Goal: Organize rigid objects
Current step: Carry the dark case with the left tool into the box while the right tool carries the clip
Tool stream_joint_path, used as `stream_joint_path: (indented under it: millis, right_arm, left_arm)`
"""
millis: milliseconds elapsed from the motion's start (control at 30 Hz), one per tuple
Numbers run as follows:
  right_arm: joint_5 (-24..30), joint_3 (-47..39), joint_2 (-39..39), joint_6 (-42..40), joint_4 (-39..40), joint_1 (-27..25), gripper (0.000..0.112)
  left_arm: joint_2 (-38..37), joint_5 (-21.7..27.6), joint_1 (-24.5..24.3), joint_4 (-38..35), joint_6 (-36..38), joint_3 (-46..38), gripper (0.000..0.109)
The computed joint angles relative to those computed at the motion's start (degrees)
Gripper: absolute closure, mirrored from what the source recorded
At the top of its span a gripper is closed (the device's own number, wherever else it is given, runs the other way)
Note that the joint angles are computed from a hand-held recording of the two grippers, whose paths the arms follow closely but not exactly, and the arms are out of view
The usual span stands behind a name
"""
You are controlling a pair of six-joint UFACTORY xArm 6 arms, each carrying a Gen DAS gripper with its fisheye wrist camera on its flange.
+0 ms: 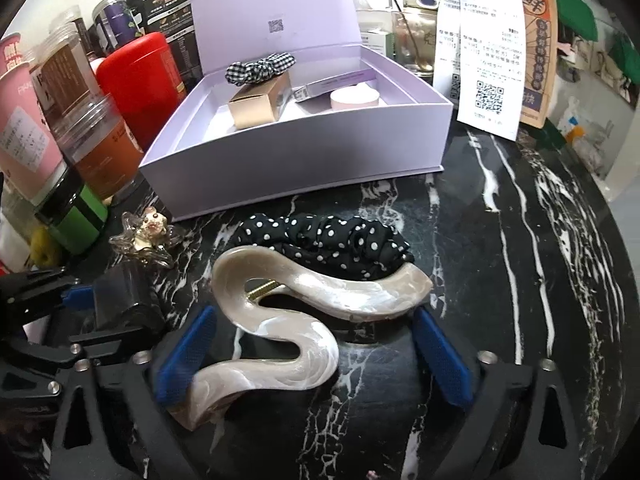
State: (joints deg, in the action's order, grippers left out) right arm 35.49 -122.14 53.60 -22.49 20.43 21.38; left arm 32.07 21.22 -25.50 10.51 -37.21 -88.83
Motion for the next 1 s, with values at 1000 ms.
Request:
stream_joint_path:
  millis: [1000]
  right_arm:
    - [-8.5,23.45,-15.92,-12.2,12.62,-0.67,0.033]
  left_arm:
    - [-0.15,0.44,-2.35,4.04,-2.31,-2.22,0.066]
